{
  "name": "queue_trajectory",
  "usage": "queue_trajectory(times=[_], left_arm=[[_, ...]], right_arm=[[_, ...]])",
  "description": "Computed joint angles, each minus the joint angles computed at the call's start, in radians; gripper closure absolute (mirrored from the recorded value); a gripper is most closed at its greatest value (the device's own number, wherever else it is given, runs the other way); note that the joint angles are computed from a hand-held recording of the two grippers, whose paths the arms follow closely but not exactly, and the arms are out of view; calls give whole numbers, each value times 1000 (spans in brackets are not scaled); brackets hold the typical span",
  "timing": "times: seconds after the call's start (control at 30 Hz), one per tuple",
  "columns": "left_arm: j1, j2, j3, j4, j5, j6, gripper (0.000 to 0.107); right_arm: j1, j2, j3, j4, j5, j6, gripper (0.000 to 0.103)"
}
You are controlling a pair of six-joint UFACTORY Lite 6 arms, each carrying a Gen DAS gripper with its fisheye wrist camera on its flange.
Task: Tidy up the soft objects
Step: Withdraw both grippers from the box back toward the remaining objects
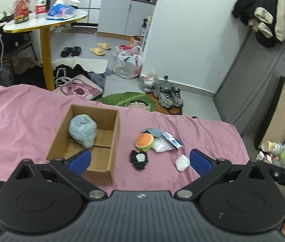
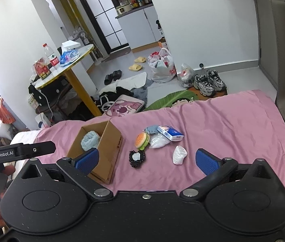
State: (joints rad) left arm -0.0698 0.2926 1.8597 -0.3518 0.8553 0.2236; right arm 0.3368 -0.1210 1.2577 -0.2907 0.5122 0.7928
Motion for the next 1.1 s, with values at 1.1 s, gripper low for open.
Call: queue_trajectory(times=[1.1], left_arm=[[-206, 281, 106, 164, -124, -197, 7]], right_arm=[[-232, 224, -74, 751, -246, -744, 3]])
